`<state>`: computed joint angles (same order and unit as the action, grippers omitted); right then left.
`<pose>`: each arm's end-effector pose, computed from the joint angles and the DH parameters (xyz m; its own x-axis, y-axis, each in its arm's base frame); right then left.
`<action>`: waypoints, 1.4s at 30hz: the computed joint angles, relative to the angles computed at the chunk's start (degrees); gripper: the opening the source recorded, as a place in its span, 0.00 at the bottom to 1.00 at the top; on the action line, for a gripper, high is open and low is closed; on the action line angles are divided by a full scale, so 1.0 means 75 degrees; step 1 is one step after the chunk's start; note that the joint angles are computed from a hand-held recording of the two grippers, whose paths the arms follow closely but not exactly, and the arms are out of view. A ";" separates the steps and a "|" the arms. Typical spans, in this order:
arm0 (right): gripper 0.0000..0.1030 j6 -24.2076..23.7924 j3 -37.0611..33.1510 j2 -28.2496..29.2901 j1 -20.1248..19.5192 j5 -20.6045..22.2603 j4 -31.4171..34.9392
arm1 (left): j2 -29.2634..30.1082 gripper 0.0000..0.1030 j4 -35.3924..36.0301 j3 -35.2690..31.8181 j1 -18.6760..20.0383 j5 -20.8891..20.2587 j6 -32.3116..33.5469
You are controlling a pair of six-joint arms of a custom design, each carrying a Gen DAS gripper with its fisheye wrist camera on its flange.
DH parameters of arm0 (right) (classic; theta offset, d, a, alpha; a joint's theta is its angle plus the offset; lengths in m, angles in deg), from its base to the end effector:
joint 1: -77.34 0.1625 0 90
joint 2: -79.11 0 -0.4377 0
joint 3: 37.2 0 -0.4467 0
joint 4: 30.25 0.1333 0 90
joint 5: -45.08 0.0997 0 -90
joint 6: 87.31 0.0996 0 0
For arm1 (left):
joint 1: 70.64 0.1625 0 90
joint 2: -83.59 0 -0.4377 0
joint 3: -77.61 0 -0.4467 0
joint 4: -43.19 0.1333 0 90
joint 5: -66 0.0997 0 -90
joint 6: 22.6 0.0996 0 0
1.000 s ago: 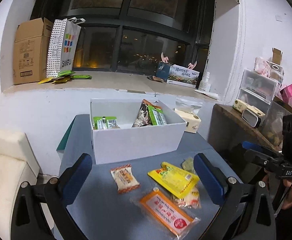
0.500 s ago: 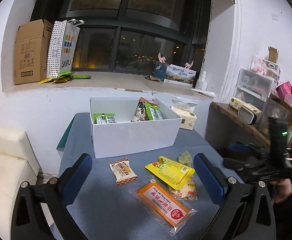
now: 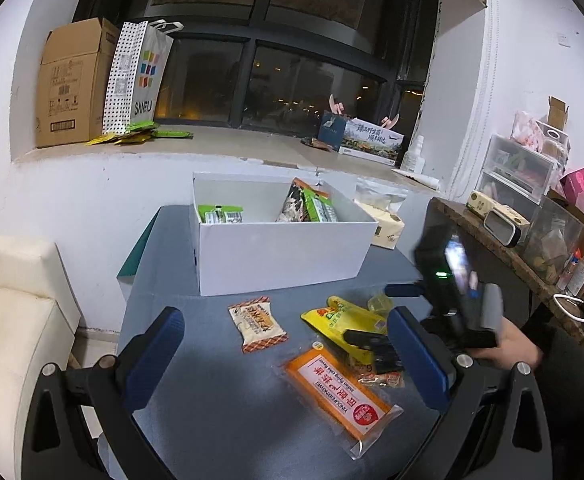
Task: Organize snacks
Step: 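Grasp the yellow snack bag with the right tool while the left tool grasps the small cracker packet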
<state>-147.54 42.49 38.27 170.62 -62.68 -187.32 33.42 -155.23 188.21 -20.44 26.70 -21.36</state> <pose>0.1492 -0.8045 0.1321 -0.4324 -0.7192 0.5439 -0.8575 0.5145 -0.0015 -0.2317 -0.6067 0.1420 -0.8452 -0.0252 -0.5339 0.4468 0.5148 -0.7316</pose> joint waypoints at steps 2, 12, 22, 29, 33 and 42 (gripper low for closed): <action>1.00 -0.0071 -0.0264 0.0307 0.0062 -0.0294 0.0062 | -0.0018 1.00 0.0045 0.0031 0.0026 -0.0020 -0.0045; 0.72 0.0331 -0.1369 0.1169 0.0066 -0.1024 0.0993 | -0.0046 1.00 0.0355 0.0102 0.0220 -0.0016 -0.0555; 0.42 0.0459 -0.0644 0.0298 -0.0079 0.0392 0.0744 | 0.0333 1.00 0.1200 -0.0440 0.0493 -0.0086 -0.0717; 0.42 0.0797 0.0321 -0.0870 -0.0173 0.1556 0.0452 | 0.1149 1.00 0.2965 -0.1925 0.1039 -0.0194 -0.1046; 0.42 0.1038 0.0808 -0.1326 -0.0287 0.1997 0.0028 | 0.1617 1.00 0.3860 -0.2781 0.1380 -0.0168 -0.1279; 0.42 0.1789 0.1295 -0.1961 -0.0799 0.2745 -0.0211 | 0.2367 0.88 0.5676 -0.4120 0.1763 0.0504 -0.2056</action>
